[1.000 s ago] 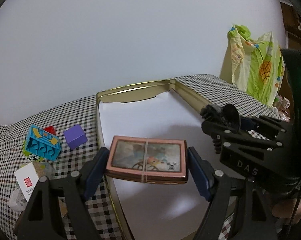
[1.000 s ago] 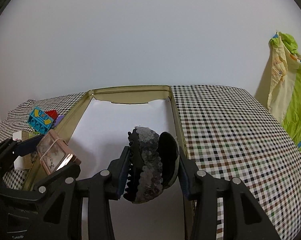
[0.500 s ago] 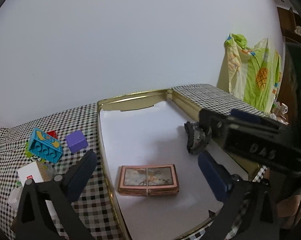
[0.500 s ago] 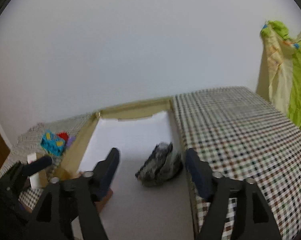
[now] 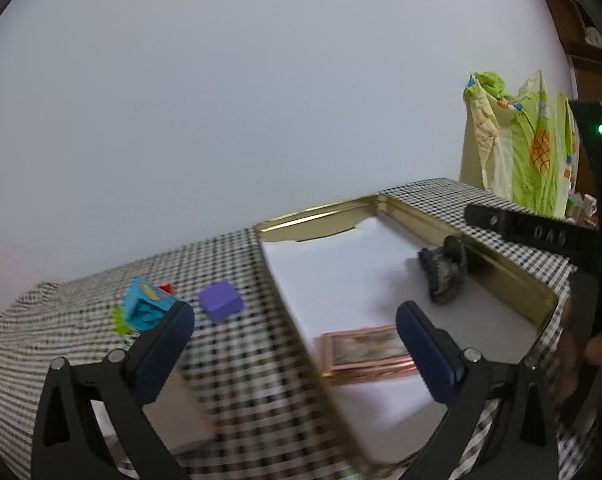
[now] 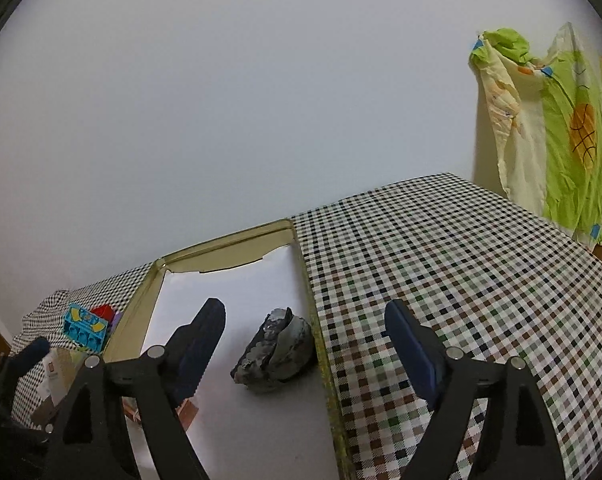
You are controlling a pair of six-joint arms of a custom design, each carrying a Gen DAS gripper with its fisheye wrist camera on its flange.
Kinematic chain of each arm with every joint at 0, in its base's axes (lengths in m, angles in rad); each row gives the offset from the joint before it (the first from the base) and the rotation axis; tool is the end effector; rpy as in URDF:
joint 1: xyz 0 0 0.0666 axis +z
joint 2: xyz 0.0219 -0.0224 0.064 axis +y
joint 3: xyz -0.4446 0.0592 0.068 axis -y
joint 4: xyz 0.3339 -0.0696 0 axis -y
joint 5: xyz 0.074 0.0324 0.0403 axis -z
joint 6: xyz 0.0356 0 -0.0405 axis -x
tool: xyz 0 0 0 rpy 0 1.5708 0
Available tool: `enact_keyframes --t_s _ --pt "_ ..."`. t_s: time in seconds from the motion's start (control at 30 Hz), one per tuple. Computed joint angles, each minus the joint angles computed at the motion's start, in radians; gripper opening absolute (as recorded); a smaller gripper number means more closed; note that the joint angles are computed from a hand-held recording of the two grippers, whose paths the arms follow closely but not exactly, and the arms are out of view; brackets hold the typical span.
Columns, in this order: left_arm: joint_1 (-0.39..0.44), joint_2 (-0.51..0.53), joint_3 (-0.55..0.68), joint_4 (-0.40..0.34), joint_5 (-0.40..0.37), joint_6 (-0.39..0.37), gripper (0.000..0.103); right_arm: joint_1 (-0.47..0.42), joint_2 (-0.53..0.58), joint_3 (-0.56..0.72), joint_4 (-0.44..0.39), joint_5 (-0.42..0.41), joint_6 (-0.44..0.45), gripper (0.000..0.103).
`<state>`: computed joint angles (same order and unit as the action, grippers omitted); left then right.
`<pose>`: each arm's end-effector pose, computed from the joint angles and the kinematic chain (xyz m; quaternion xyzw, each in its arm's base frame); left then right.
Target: Organize rigid objects
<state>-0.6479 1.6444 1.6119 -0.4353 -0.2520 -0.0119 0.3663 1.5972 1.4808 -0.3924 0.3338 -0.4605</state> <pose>0.4459 -0.3269 0.5091 0.2114 0.8208 -0.0609 0.5272 0.4965 0.1775 0.4819 0.1241 0.8454 0.0694 0.5148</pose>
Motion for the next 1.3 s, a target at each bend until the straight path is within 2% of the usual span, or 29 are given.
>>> enact_keyframes --t_s 0.07,0.2,0.33,0.43,0.53,0.63,0.73,0.83,1.0,1.1,1.3 --pt "0.020 -0.017 -0.023 0.019 0.008 0.000 0.102 0.007 -0.006 -0.011 0.026 0.034 0.015 0.084" --pt "0.057 -0.025 -0.029 -0.002 0.014 0.002 0.102 0.036 -0.017 -0.031 0.092 0.131 0.052 0.084" --pt "0.102 -0.040 -0.047 -0.012 0.034 0.016 0.102 0.080 -0.024 -0.054 0.188 0.250 0.152 0.084" --pt "0.133 -0.055 -0.066 -0.021 0.048 0.025 0.102 0.114 -0.013 -0.046 0.219 0.305 0.234 0.084" --pt "0.169 -0.070 -0.082 -0.031 0.078 0.030 0.102 0.150 -0.003 -0.035 0.227 0.328 0.286 0.084" --pt "0.203 -0.076 -0.088 -0.040 0.093 0.037 0.102 0.179 0.005 -0.030 0.243 0.327 0.280 0.084" --pt "0.240 -0.088 -0.105 -0.032 0.082 0.040 0.102 0.206 0.010 -0.026 0.271 0.292 0.265 0.084" --pt "0.278 -0.097 -0.117 -0.026 0.072 0.049 0.102 0.234 0.031 0.010 0.234 0.252 0.254 0.084" --pt "0.344 -0.099 -0.113 -0.048 0.078 0.081 0.102 0.276 0.087 0.106 0.122 0.122 0.209 0.084" --pt "0.372 -0.101 -0.110 -0.061 0.070 0.097 0.102 0.302 0.125 0.163 0.071 0.083 0.233 0.084" --pt "0.416 -0.109 -0.112 -0.077 0.092 0.108 0.102 0.340 0.219 0.320 -0.118 -0.004 0.267 0.084"
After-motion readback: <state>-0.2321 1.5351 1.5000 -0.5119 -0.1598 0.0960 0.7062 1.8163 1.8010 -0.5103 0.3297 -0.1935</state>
